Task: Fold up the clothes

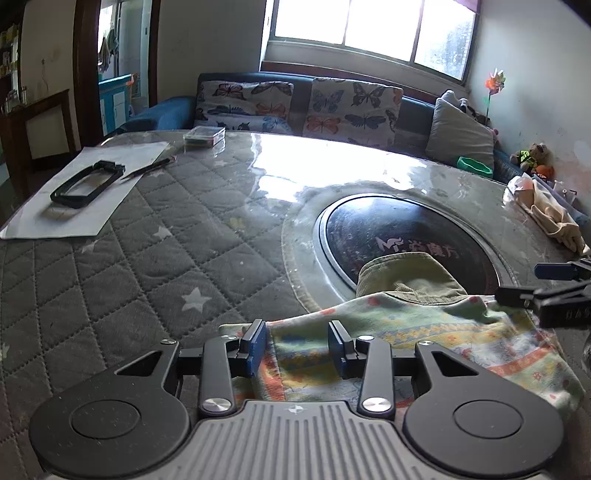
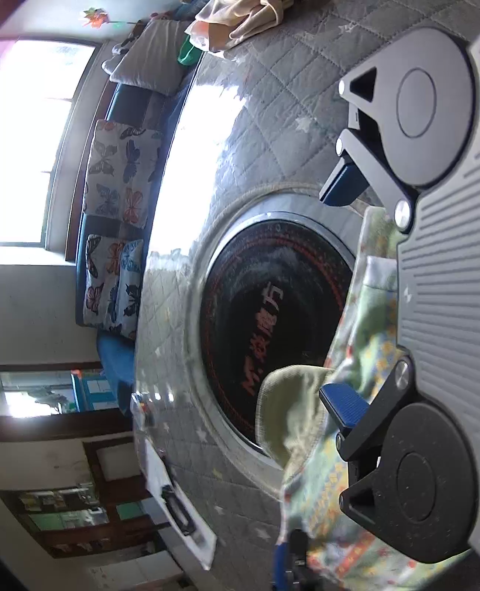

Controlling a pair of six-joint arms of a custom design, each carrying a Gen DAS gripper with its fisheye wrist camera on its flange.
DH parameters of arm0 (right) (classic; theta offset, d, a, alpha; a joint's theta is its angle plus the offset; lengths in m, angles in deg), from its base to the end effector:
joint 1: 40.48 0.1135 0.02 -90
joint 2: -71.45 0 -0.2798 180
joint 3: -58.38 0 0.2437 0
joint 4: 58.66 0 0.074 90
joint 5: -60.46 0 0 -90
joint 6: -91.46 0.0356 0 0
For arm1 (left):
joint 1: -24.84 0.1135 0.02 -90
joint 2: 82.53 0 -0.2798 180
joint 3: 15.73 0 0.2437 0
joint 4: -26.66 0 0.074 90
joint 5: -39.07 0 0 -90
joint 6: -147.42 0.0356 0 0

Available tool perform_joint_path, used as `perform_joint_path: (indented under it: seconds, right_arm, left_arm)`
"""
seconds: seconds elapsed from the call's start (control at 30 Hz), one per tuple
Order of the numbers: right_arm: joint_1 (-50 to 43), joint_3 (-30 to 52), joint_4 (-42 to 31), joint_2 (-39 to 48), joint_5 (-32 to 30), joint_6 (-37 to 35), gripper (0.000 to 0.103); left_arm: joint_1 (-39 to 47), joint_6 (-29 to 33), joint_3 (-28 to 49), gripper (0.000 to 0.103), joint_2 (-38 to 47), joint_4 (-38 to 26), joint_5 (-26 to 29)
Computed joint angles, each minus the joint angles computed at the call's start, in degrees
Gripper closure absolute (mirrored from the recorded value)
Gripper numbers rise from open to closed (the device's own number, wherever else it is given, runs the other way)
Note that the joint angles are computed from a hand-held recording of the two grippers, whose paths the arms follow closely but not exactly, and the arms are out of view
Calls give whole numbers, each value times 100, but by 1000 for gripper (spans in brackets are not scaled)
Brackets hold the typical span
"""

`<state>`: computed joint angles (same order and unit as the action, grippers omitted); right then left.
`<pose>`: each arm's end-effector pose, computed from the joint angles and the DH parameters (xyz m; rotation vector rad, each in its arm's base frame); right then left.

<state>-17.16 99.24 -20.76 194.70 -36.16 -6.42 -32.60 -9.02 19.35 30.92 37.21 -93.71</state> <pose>0.2589 0.1161 0.0293 -0.6886 2.2537 0.2678 0.1379 -0.1710 0.0388 -0.3583 2.2904 0.0261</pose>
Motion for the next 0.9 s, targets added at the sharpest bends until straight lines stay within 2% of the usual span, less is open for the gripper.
perform_joint_path:
  seconds: [0.17,0.23,0.37,0.43,0.6,0.67,0.8,0.9]
  right_arm:
    - [53,165,-61,324,269,-10,0]
    - [-116,56,-59,207,-54,-2,0]
    - [-482,-170,-220,-136,-744,-73,0]
    - [-694,-255,-400,-281,-1162,-148,0]
    - [-874,-704,-317,-589,-1617,-285,0]
    - [-847,-894,-229,-716,-1667,-377,0]
    - [-663,-1376,104,-1044,-1727,-505,1]
    - [-335,-1724,222,-1394,-1759,-564,2]
  left_arm:
    - [30,-27,56,62,64,-124,28]
    - [-64,-168,23,57,-56,-277,-33]
    - [-263,-578,4,55,-265,-683,-87]
    - [-388,-835,77,50,-322,-1000,-99]
    - [-755,-1466,284,38,-407,-1775,-147]
    - [-881,-1692,353,35,-450,-2064,-172]
    - [-1154,-2235,540,24,-521,-2806,-224]
    - [-1413,-2732,595,23,-586,-3317,-326]
